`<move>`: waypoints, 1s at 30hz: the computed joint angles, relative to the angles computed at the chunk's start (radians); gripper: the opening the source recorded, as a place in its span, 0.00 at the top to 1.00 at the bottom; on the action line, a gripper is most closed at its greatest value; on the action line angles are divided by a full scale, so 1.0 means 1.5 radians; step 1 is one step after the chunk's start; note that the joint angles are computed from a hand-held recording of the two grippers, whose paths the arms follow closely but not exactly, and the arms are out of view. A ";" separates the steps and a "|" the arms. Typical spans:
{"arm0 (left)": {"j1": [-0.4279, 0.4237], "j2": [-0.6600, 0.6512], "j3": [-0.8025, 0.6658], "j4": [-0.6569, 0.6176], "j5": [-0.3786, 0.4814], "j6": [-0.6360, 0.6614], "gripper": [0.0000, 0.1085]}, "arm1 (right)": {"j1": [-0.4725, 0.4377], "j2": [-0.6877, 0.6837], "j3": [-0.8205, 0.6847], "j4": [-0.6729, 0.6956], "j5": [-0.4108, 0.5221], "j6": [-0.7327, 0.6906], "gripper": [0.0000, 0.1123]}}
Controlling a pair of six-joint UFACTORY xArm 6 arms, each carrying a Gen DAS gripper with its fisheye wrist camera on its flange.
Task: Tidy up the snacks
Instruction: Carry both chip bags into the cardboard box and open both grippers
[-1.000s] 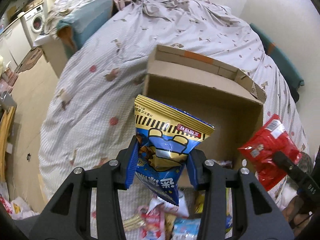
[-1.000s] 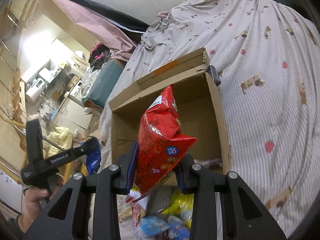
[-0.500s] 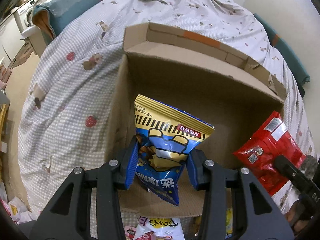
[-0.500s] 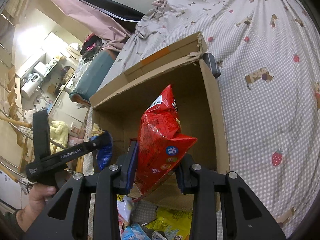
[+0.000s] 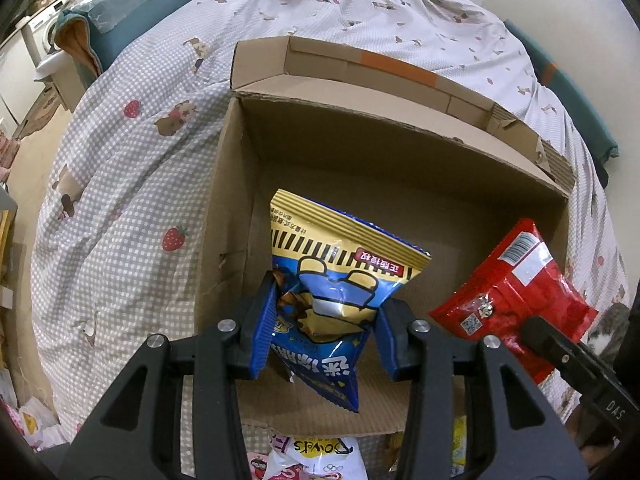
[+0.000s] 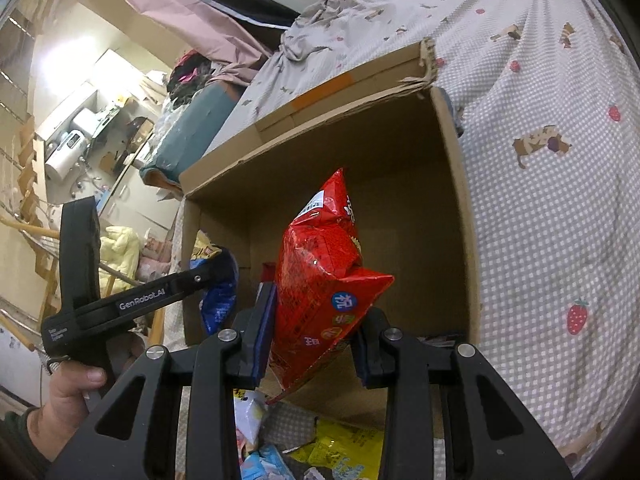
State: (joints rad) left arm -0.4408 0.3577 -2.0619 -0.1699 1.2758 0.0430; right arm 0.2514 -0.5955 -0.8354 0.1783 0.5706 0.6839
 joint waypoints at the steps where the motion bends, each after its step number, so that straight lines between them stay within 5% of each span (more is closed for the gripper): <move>1: -0.001 -0.001 0.000 0.004 0.000 0.001 0.62 | 0.001 0.001 0.000 0.003 -0.003 -0.002 0.66; 6: 0.006 0.001 -0.007 -0.029 0.011 0.012 0.31 | 0.001 0.000 -0.003 -0.031 0.000 0.021 0.36; 24: 0.016 -0.055 0.048 -0.025 -0.012 0.026 0.30 | -0.008 -0.058 0.013 -0.104 0.004 0.073 0.36; 30: 0.025 -0.102 0.091 -0.022 -0.028 0.038 0.30 | 0.014 -0.077 0.006 -0.150 0.047 0.112 0.36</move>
